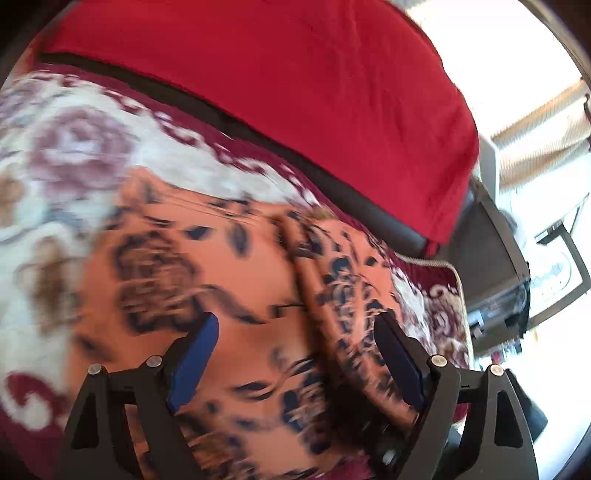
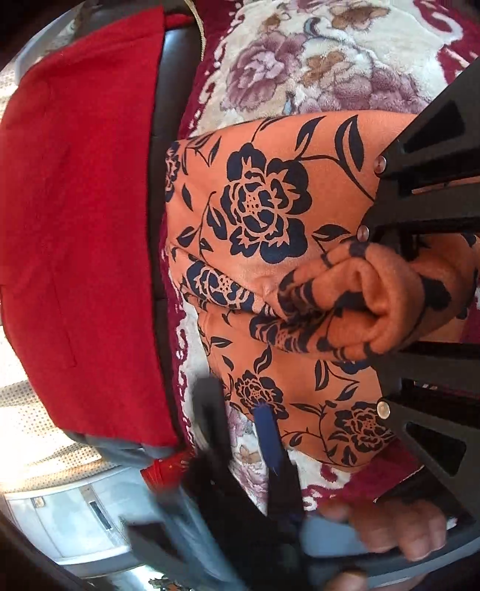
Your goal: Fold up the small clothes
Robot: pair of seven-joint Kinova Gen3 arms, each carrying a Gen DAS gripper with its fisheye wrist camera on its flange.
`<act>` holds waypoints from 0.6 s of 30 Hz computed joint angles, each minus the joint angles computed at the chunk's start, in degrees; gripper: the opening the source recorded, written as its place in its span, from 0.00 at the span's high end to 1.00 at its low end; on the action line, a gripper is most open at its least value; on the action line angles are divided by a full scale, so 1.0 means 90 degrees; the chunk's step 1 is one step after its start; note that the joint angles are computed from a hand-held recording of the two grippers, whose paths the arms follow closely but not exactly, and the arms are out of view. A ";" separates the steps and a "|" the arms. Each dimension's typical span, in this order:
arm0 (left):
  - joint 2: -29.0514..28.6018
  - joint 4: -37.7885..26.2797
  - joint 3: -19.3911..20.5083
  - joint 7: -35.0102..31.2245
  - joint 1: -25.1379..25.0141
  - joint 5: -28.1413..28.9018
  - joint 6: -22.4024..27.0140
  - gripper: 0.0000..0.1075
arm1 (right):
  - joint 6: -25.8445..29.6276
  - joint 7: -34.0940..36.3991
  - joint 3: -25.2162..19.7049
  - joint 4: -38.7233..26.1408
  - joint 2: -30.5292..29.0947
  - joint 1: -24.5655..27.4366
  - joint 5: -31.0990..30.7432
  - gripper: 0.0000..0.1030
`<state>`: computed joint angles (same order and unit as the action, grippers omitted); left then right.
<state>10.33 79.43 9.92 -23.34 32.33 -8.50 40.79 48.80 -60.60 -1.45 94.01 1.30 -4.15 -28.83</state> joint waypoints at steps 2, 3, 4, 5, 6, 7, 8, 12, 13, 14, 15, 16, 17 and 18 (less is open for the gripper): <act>0.0418 -0.0526 0.0489 -0.0518 -0.0471 0.0318 0.0152 0.20 | -0.0149 0.0146 0.0035 0.0188 -0.0134 0.0040 -0.0195 0.85; 0.0578 -0.0735 0.0653 -0.0777 -0.0653 0.0492 0.0243 0.20 | -0.0196 0.0281 0.0079 0.0306 -0.0216 0.0071 -0.0315 0.85; 0.0748 -0.1004 0.0701 -0.0993 -0.0717 0.0652 0.0432 0.27 | -0.0259 0.0386 0.0110 0.0384 -0.0270 0.0076 -0.0400 0.85; 0.0940 -0.1299 0.0630 -0.1210 -0.0685 0.0806 0.0616 0.32 | -0.0305 0.0492 0.0137 0.0461 -0.0339 0.0074 -0.0448 0.85; 0.1160 -0.1594 0.0543 -0.1408 -0.0631 0.0958 0.0818 0.42 | -0.0357 0.0594 0.0160 0.0533 -0.0392 0.0061 -0.0477 0.85; 0.1286 -0.1832 0.0339 -0.1504 -0.0469 0.1116 0.1077 0.51 | -0.0409 0.0675 0.0182 0.0599 -0.0434 0.0043 -0.0498 0.85; 0.1476 -0.2099 0.0219 -0.1626 -0.0425 0.1249 0.1336 0.55 | -0.0427 0.0738 0.0210 0.0642 -0.0475 0.0031 -0.0517 0.85; 0.1691 -0.2621 -0.0113 -0.1928 -0.0100 0.1067 0.1677 0.88 | -0.0375 0.0822 0.0287 0.0700 -0.0564 -0.0020 -0.0503 0.85; 0.1647 -0.2661 -0.0175 -0.2007 -0.0006 0.0942 0.1637 0.88 | -0.0401 0.0829 0.0253 0.0682 -0.0656 -0.0028 -0.0457 0.85; 0.1535 -0.2641 -0.0245 -0.2069 0.0117 0.0770 0.1531 0.88 | -0.0324 0.0878 0.0336 0.0598 -0.0726 -0.0043 -0.0464 0.85; 0.1379 -0.2565 -0.0308 -0.2147 0.0218 0.0582 0.1394 0.89 | -0.0337 0.0855 0.0333 0.0554 -0.0825 -0.0079 -0.0469 0.85; 0.1224 -0.2420 -0.0346 -0.2219 0.0248 0.0467 0.1263 0.88 | -0.0311 0.0867 0.0357 0.0489 -0.0906 -0.0130 -0.0528 0.85; 0.1061 -0.2274 -0.0368 -0.2302 0.0259 0.0337 0.1125 0.88 | -0.0280 0.0868 0.0351 0.0395 -0.0979 -0.0205 -0.0559 0.85; 0.0850 -0.2016 -0.0352 -0.2473 0.0152 0.0308 0.0945 0.88 | -0.0298 0.0821 0.0316 0.0351 -0.1015 -0.0276 -0.0503 0.85</act>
